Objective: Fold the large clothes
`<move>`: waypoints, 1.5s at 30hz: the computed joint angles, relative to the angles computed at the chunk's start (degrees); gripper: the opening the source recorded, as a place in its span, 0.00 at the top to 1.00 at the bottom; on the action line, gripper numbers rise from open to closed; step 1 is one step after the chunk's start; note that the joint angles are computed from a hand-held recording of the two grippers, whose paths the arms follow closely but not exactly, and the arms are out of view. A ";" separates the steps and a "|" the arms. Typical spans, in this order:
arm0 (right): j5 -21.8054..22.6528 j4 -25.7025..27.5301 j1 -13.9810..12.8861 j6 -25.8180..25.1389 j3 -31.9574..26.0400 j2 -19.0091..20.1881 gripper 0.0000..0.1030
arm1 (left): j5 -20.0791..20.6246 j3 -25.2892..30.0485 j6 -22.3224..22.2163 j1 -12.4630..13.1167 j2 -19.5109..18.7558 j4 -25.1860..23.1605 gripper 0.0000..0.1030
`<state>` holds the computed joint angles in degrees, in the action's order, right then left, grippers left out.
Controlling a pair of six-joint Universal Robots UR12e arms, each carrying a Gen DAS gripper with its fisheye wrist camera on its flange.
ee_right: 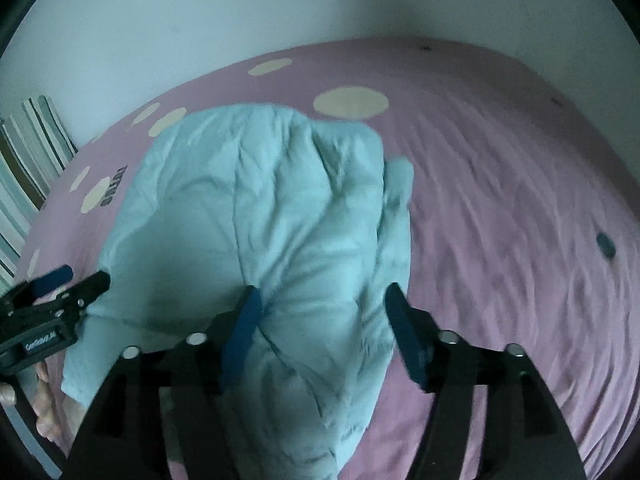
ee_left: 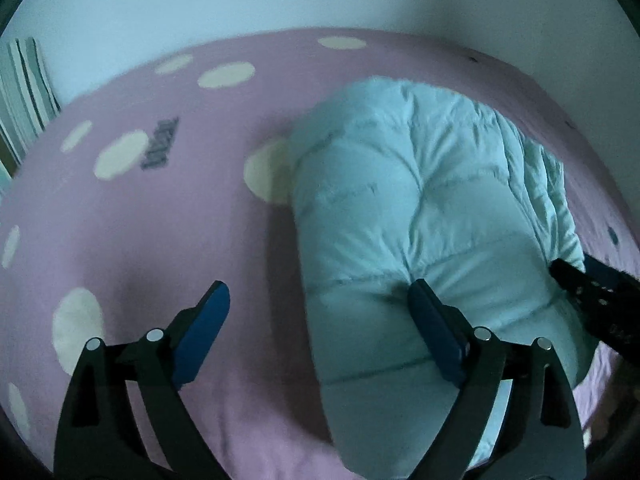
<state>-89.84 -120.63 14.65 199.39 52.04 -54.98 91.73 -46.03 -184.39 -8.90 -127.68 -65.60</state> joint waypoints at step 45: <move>10.56 -4.80 1.25 1.22 -6.13 7.13 0.70 | -4.36 1.12 -1.48 3.02 -2.01 0.53 0.55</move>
<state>-79.28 -125.43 15.90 200.60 45.92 -47.85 87.37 -44.91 -185.87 -5.88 -129.69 -65.07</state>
